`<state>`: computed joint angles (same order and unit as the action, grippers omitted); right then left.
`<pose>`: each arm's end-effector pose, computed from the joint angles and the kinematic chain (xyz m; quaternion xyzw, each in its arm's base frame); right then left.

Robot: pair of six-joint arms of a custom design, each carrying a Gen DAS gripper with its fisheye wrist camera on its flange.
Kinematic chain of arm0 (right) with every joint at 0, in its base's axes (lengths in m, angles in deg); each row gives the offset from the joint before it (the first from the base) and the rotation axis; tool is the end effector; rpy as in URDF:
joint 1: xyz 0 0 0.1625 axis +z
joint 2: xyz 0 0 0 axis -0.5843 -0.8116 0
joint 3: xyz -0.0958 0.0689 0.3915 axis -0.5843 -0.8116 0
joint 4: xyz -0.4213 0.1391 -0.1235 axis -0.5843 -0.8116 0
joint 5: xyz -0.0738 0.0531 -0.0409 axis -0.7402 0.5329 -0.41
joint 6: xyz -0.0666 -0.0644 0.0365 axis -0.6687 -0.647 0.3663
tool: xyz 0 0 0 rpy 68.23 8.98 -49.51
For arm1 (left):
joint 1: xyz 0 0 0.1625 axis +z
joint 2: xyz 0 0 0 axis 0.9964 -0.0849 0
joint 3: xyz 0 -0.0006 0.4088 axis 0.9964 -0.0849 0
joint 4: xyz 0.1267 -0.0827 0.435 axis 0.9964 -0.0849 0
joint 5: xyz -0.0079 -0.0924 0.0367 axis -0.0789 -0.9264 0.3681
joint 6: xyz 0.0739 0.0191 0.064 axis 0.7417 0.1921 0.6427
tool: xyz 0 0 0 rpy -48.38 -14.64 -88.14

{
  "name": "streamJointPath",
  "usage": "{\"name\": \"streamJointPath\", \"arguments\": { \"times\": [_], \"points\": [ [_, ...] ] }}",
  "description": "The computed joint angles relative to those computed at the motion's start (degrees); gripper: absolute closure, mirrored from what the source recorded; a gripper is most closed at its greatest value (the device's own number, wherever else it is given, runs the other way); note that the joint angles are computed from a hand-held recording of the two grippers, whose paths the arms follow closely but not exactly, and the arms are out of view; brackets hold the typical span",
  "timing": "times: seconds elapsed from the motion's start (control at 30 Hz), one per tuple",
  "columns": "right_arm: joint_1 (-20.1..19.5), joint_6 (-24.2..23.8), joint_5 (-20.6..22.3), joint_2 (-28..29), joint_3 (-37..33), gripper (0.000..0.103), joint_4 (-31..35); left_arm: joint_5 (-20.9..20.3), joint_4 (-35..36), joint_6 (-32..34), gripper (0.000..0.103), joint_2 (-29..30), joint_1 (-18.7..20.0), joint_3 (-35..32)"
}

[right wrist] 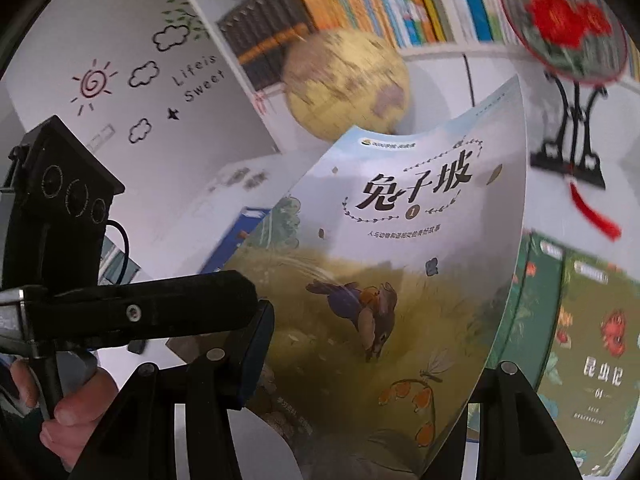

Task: Organize books
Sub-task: 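Close the right tool on the white book while the left tool holds it up, then lower the white book flat onto the table and open both tools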

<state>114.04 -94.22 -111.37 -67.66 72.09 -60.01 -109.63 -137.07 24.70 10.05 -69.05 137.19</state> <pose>0.0874 -0.2551 0.2316 0.2407 -0.9320 0.2517 0.1005 -0.3005 -0.2676 0.0910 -0.1323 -0.9643 0.2293 0.0001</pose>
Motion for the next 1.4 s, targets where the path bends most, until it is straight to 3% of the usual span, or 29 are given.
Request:
{"name": "streamJointPath", "arguments": {
  "times": [0.17, 0.33, 0.43, 0.57, 0.6, 0.7, 0.8, 1.07, 1.4],
  "points": [
    [12.63, 7.82, -3.68, 6.72, -1.63, 0.049, -6.8, 5.05, 12.09, -1.82, 0.04, -12.57, -3.57, 1.59],
    [25.55, 15.32, -8.95, 23.41, -4.05, 0.049, -21.71, 7.99, 24.8, -1.53, 0.036, -27.02, -4.88, 3.74],
    [31.5, 19.58, -11.35, 35.16, -5.91, 0.049, -31.39, 8.91, 32.21, -1.39, 0.036, -34.21, -3.75, 4.34],
    [37.49, 22.87, -15.42, 51.38, -9.99, 0.049, -41.62, 8.54, 37.0, 1.87, 0.036, -42.99, 1.11, 5.8],
    [38.4, 23.47, -15.88, 53.12, -10.24, 0.049, -42.66, 7.96, 37.46, 2.91, 0.036, -44.64, 2.3, 6.23],
    [38.6, 25.12, -16.66, 61.75, -12.81, 0.049, -46.22, 4.68, 35.54, 7.33, 0.036, -46.0, 9.11, 7.02],
    [37.41, 26.46, -17.27, 69.02, -15.35, 0.049, -48.04, 1.7, 32.01, 11.29, 0.036, -43.67, 15.32, 7.34],
    [32.39, 27.19, -18.14, 79.73, -20.17, 0.049, -48.24, -5.58, 22.34, 19.29, 0.036, -35.06, 29.23, 7.39],
    [28.42, 28.1, -18.38, 84.34, -21.46, 0.049, -47.59, -7.4, 22.34, 20.35, 0.036, -33.82, 34.2, 7.61]
  ]
}}
